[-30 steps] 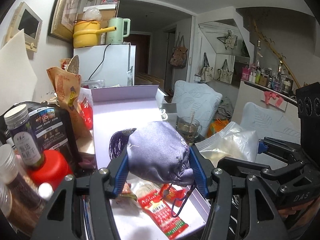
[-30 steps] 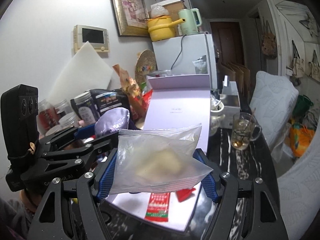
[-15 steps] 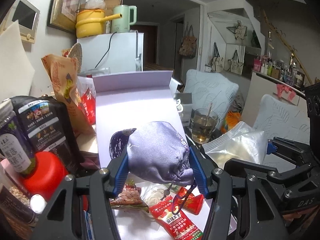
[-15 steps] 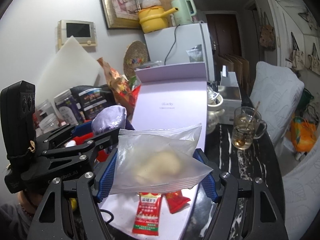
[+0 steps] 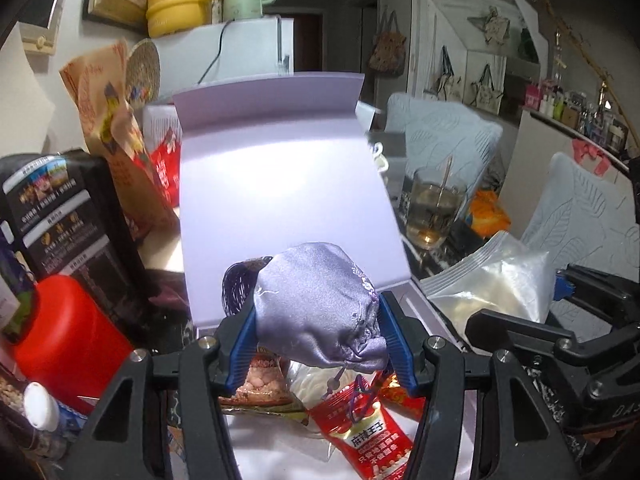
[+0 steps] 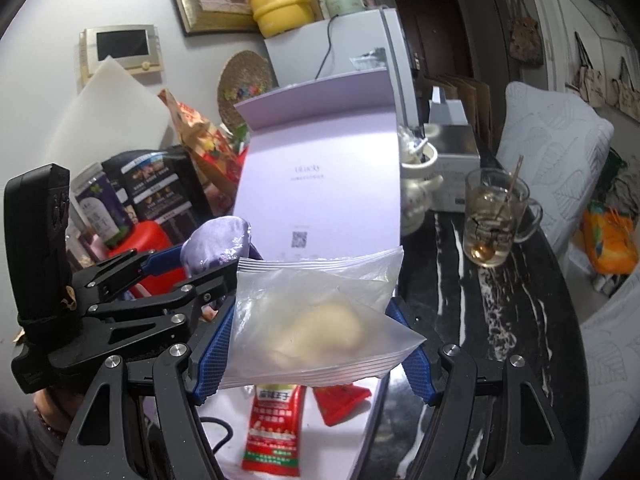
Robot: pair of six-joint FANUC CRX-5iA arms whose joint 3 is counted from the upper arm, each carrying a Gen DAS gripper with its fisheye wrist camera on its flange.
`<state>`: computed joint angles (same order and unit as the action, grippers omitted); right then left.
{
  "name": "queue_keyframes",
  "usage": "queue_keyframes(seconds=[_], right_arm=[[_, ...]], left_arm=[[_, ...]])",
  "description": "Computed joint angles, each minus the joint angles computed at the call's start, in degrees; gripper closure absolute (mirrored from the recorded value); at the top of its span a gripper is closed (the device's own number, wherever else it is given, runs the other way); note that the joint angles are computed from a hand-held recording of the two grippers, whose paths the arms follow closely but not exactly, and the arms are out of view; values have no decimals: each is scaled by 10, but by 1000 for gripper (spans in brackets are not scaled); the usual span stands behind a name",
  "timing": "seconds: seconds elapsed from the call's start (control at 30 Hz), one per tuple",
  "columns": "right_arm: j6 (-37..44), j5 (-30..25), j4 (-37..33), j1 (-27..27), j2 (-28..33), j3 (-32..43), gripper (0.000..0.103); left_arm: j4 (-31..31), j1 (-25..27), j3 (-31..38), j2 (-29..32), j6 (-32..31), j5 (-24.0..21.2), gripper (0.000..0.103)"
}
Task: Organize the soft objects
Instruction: 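Lower the purple pouch with the left gripper while the right gripper lowers the zip bag into the box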
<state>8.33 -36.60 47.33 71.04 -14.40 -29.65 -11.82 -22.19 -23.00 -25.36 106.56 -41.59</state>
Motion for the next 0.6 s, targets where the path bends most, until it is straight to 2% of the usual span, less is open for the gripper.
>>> queue_keyframes(seconds=[0.27, 0.47, 0.6], right_arm=[[27, 0, -36, -11, 27, 15, 29], [46, 8, -63, -21, 43, 25, 29], [66, 11, -86, -26, 51, 37, 29]], left_arm=[[-12, 1, 14, 37, 9, -31, 46], [2, 18, 18, 60, -5, -48, 46], [34, 41, 18, 77, -25, -65, 46]])
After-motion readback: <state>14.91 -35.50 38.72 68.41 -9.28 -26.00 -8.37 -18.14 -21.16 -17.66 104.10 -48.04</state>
